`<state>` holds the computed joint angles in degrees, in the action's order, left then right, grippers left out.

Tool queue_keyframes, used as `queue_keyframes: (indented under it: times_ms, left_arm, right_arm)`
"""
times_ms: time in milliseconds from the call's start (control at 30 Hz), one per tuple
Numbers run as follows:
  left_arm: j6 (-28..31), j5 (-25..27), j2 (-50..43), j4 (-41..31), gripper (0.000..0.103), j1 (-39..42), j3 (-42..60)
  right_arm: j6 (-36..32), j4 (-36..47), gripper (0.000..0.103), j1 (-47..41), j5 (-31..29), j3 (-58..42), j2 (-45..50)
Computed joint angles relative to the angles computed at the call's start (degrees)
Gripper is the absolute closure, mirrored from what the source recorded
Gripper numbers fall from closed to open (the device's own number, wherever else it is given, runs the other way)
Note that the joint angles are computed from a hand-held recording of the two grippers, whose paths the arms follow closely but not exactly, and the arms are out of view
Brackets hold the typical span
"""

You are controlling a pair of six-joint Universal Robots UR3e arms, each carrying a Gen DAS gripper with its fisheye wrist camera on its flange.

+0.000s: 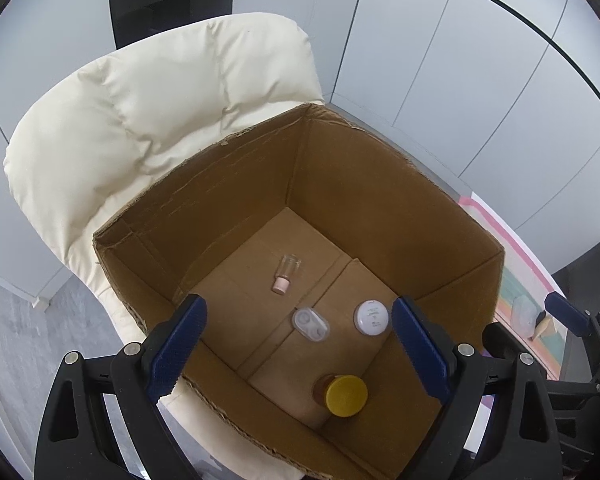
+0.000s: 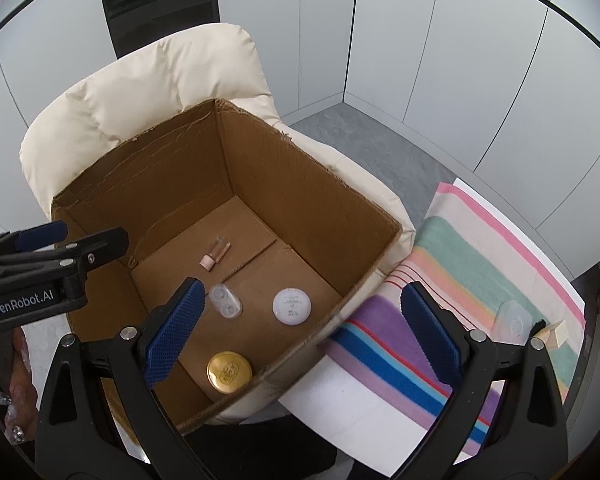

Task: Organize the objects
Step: 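Withdraw both tools from the box back toward the striped cloth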

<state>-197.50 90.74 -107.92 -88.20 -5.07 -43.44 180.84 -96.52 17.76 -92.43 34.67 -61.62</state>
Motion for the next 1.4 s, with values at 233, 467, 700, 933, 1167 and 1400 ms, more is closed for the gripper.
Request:
queue_keyframes:
  times_ms: [233,467,700,933,1167,1400]
  left_arm:
    - [0.8,2.5,4.1,-0.6,0.009,-2.4,-3.5]
    - [-0.2,2.6,11.0,-1.1,0.009,-3.5,-10.0]
    - [-1.3,3.8,13.3,-2.9,0.009,-7.9,-10.6]
    - [-3.1,6.1,11.2,-5.9,0.009,-13.8,-6.0]
    - [-4.5,7.4,5.5,-8.7,0.009,-18.9,2.4]
    - [-4.7,8.1,-8.5,-16.8,0.009,-25.5,24.9]
  right_arm:
    - [1.7,-1.5,0.003,-0.1,-0.4,9.9,-8.0]
    - [3.6,-2.3,0.003,-0.7,0.3,21.7,-18.3]
    - [5.7,-2.1,0.003,-1.1,0.1,30.6,-27.1]
    - [6.3,-1.2,0.003,-2.6,0.3,37.7,-34.9]
    - [4.1,0.8,0.003,-10.1,3.6,43.4,-43.7]
    - [-2.0,6.8,0.003,-24.9,10.7,47.2,-53.6]
